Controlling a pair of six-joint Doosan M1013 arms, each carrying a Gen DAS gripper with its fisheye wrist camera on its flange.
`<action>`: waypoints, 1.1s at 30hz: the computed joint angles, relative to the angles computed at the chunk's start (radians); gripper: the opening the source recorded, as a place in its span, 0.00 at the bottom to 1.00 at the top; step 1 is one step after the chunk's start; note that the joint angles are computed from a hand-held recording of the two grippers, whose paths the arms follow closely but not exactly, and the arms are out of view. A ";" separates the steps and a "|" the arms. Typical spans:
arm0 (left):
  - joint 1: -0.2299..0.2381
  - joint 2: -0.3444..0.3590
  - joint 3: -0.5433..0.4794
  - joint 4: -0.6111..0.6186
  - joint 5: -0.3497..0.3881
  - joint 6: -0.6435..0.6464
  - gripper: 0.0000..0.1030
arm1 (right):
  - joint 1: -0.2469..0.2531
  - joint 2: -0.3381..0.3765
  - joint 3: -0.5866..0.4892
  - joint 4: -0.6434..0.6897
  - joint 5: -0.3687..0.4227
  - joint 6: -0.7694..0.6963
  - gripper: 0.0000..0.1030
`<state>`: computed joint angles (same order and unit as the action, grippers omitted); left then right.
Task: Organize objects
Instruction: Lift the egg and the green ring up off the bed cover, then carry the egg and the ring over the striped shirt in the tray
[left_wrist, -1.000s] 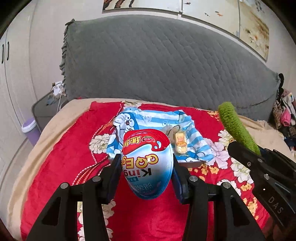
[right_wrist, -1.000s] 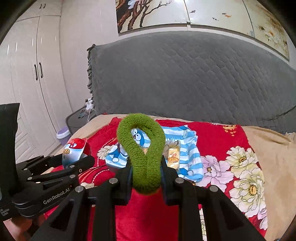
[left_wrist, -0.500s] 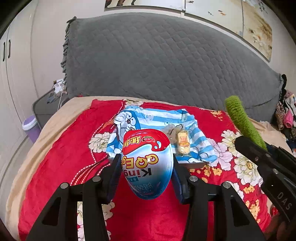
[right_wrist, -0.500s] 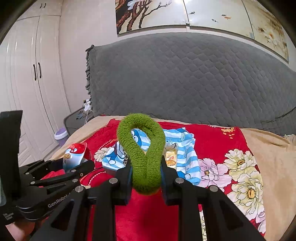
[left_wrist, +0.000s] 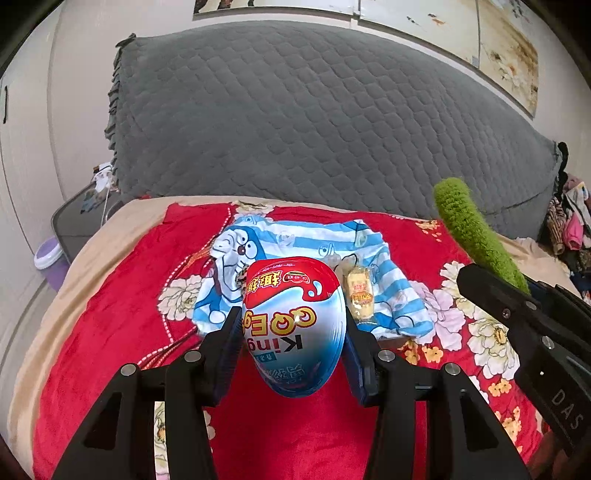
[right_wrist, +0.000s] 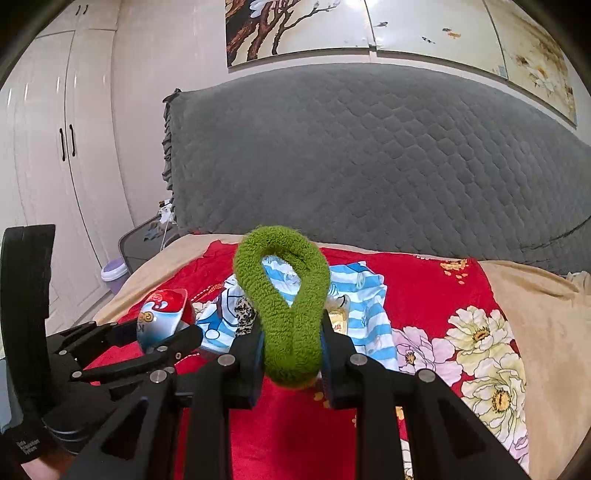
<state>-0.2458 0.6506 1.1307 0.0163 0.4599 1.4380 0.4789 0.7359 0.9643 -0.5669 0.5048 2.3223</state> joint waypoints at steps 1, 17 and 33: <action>0.000 0.003 -0.004 0.005 -0.001 -0.007 0.49 | 0.000 0.001 0.000 -0.004 -0.001 0.004 0.25; 0.008 0.061 -0.093 -0.014 0.039 0.011 0.49 | -0.010 0.025 -0.039 0.014 -0.004 -0.020 0.25; 0.018 0.176 -0.274 -0.024 0.127 0.031 0.49 | -0.038 0.126 -0.204 0.101 0.052 -0.092 0.25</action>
<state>-0.2281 0.8266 0.8565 -0.0080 0.5868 1.4694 0.4407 0.8618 0.7601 -0.4664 0.5566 2.2300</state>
